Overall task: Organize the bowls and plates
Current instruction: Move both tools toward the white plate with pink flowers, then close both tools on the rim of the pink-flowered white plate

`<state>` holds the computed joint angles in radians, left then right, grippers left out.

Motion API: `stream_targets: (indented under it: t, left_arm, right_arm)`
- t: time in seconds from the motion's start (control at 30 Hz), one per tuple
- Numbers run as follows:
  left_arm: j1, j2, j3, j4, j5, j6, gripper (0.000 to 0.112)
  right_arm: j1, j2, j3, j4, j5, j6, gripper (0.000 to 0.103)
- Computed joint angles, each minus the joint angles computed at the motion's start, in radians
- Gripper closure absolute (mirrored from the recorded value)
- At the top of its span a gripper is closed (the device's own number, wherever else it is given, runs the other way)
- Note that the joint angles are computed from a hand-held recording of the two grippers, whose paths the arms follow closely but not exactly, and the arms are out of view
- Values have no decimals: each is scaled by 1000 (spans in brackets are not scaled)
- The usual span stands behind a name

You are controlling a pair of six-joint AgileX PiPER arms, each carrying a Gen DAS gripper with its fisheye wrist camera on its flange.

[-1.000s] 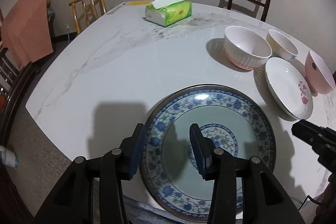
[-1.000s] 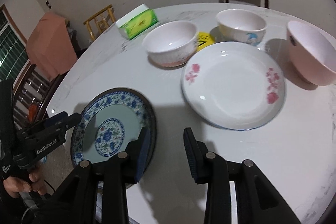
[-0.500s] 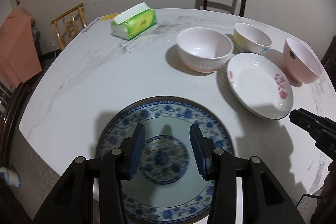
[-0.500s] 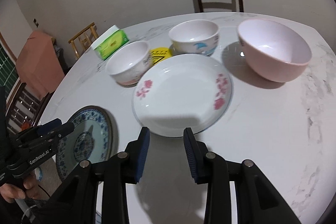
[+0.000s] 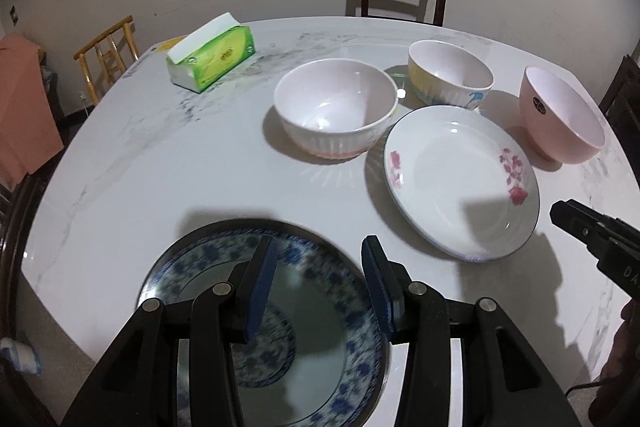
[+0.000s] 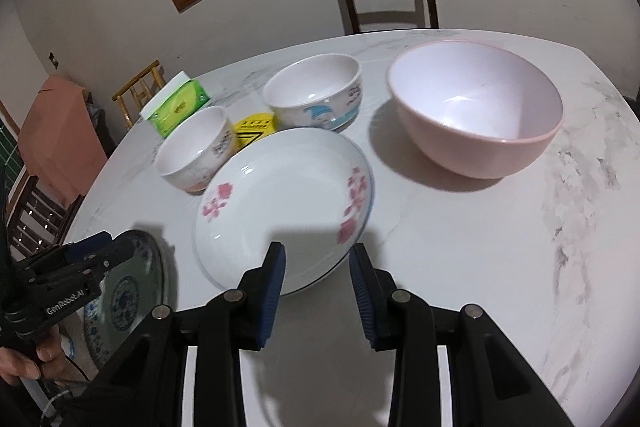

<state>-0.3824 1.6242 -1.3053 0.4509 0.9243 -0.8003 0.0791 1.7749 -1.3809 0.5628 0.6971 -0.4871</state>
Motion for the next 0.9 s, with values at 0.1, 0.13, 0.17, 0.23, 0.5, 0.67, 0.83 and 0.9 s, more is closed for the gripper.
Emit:
stream_targets:
  t: [0.1,0.13,0.17,0.23,0.5,0.67,0.83,0.9]
  left_arm:
    - [18,42,-45,-40,-16,28,71]
    - [25,55,-58,-56,-20,38,71]
    - [33,71,-74,-75,-26,49,71]
    - [43,106,-108,-101,-33,64,71]
    - [90,225,-211,-196,-60,113,71]
    - [108,287,-271,-229,-53,149,71]
    - [122,333,-311,-267,-46,182,75]
    - [128,346,-323,-280,-46,195,77]
  right_arm:
    - [-13,38,-41,-4,7,-1,69]
    - [-16,58,-66,-9,16,1,69]
    - [-17,70,-82,-12,22,6,69]
    - [-21,100,-117,-14,31,6,69]
    - [-27,224,-249,-34,61,22,69]
    - [-19,288,-322,-45,87,27,69]
    - [-9,331,-370,-47,100,23,70]
    - [-9,345,-385,-48,106,23,71]
